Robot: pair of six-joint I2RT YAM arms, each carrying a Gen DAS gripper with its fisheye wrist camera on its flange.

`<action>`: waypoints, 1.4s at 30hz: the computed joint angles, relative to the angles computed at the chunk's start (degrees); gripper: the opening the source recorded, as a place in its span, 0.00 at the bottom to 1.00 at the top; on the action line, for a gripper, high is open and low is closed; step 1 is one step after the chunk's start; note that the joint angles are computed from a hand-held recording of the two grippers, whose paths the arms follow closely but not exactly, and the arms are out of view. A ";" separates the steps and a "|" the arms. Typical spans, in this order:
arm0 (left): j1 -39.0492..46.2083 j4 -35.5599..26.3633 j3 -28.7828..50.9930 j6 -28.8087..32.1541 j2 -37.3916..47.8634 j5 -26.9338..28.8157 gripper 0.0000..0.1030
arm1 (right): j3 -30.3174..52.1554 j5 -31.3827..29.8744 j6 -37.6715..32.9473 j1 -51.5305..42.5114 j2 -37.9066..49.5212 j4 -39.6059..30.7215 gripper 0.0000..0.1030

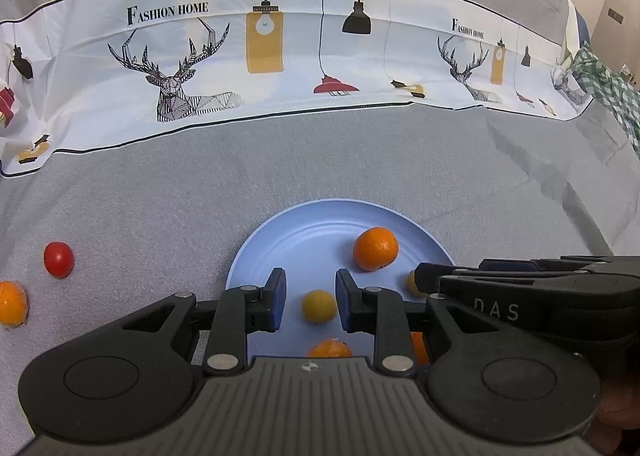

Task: Organize fruits
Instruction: 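Move both open tools back toward the loose fruits beside the plate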

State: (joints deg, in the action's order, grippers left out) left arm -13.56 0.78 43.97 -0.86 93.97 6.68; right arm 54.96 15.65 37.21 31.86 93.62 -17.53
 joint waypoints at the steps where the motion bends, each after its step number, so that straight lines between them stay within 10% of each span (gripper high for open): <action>1: 0.05 0.05 -0.03 0.01 -0.15 0.02 0.29 | 0.00 0.24 0.02 0.04 -0.06 0.06 0.58; 13: 5.78 -1.22 -5.73 2.51 -11.55 -1.64 0.15 | -1.46 4.51 -0.42 1.73 -2.03 3.70 0.57; 22: 19.71 -7.43 -6.20 14.12 -21.09 4.55 0.11 | -5.15 6.59 -2.04 5.62 -5.34 12.64 0.28; 42: 32.63 -17.33 5.23 1.39 -7.85 9.72 0.12 | -1.67 1.58 -9.20 14.55 1.14 22.30 0.29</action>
State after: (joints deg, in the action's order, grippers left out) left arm 19.07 -16.55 49.20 0.53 86.12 16.40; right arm 53.29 17.23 28.01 46.41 94.76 4.77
